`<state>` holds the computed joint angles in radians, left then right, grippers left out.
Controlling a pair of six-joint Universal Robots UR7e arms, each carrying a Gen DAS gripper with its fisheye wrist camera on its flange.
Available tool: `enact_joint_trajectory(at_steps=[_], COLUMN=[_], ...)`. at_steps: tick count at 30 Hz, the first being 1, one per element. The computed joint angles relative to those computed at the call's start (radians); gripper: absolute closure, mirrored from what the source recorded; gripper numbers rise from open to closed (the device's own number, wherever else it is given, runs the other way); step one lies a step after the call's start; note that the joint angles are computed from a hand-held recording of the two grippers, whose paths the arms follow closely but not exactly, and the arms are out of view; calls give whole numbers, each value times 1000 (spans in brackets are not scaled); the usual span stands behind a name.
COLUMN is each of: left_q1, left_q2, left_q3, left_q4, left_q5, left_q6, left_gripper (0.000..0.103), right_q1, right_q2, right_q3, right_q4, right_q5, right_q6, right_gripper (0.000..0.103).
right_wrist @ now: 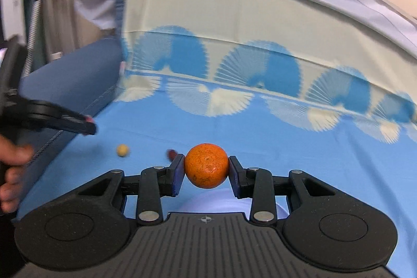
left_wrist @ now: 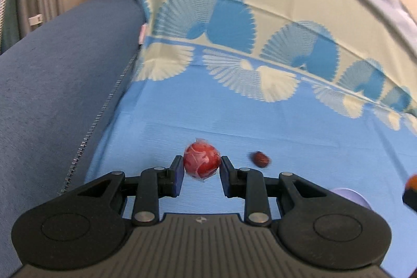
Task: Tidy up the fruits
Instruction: 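Close the left tool on the wrapped red fruit while the right tool grasps the tangerine, then carry the wrapped red fruit and the tangerine over the plate with both tools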
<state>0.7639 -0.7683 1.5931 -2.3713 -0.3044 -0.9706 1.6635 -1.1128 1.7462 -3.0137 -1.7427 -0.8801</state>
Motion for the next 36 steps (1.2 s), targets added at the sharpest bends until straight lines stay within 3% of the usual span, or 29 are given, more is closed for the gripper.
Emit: enact_joint_trajectory(at_steps=[7,12,24,31,36], left_q1=[-22,-21,-38,-28,-22], left_q2=[72,120,290,326,332], left_q3=[-22,-36,-136,-172,-183], left_q4=[-134,-283,-530,-518,-479], left_q5=[-15,-91,-198,-224,-232], left_q6=[197,329,756,812,811], left_gripper=[70,70,70,70,70], right_q1=[-56,-81,-76,-66,-64], right_q2=[-7,-4,33,55,68], right_q3=[-24,-37,-71,-61,-79], right_q4=[-55,-53,6,11,34], right_q5=[-22,-26,-82,-122,-145], right_q6=[47,43,22,-42,-24], right_gripper=[66,66,66,66,66])
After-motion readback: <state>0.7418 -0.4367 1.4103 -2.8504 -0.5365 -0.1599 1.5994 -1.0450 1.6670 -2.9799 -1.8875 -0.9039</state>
